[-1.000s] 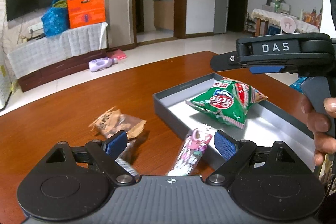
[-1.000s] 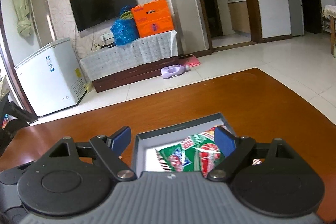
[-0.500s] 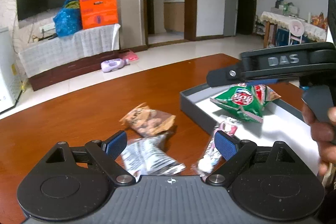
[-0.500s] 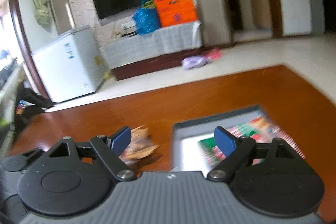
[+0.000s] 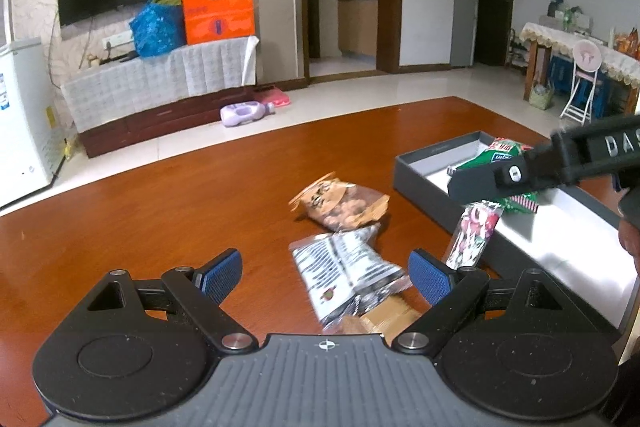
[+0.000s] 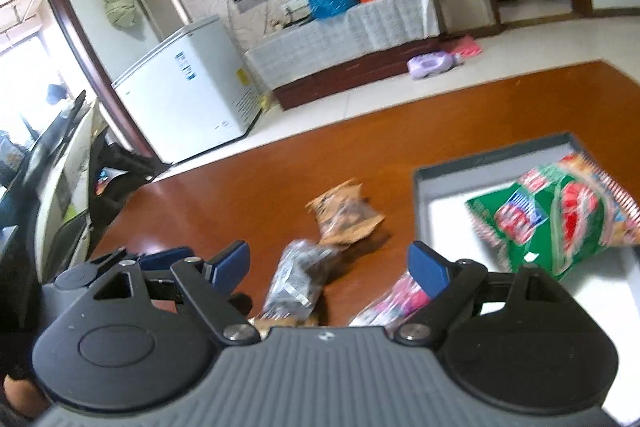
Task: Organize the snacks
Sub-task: 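Move both open grippers back over the remaining snack packets on the table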
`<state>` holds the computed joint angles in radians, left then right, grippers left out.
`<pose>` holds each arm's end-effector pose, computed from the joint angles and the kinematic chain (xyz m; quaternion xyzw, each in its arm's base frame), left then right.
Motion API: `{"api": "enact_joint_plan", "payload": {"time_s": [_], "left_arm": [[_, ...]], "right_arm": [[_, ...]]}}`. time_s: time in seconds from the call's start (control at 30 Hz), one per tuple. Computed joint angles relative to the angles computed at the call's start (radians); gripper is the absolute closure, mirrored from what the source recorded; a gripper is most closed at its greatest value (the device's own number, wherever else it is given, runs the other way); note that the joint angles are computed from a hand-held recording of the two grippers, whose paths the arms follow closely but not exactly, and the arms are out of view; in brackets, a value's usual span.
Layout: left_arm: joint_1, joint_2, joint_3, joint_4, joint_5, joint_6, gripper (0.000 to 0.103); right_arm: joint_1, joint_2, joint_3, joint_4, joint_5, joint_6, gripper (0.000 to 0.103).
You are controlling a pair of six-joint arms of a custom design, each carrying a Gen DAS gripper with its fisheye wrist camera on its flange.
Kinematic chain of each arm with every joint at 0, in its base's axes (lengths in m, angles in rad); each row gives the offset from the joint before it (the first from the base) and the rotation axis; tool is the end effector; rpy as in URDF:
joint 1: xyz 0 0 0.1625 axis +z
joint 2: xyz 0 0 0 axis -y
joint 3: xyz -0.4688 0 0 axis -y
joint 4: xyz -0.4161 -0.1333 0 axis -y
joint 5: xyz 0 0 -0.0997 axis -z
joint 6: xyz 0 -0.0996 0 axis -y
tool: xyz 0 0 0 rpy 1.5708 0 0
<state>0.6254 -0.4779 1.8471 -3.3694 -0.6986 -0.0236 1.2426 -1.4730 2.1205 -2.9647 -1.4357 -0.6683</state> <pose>-0.3775 -0.5311 -0.0463 0.3133 0.8332 -0.3631 0.2753 -0.0280 -0.5375 0.3733 0.1815 -0.9115 0.3496 0.1186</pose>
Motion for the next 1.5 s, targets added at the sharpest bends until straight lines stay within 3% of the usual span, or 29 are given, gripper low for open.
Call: {"api": "enact_joint_plan", "payload": {"time_s": [0.4,0.77,1.13,1.43,1.5], "left_arm": [[0.003,-0.045,0.07,0.019,0.009,-0.036,0.012],[0.018,-0.087,0.132,0.079,-0.028,-0.14,0.012],[0.034,-0.106,0.143,0.132,-0.05,-0.197,0.012],[0.049,-0.109,0.142,0.15,-0.067,-0.249,0.012],[0.051,-0.111,0.145,0.151,-0.064,-0.259,0.012]], "right_arm": [[-0.005,0.008,0.004,0.089,-0.043,0.002,0.016],[-0.012,0.039,-0.006,0.095,-0.062,0.075,0.016],[0.0,0.081,0.013,-0.038,-0.086,0.155,0.016],[0.019,0.136,0.008,-0.152,-0.117,0.172,0.016],[0.02,0.148,0.008,-0.18,-0.121,0.169,0.021]]}}
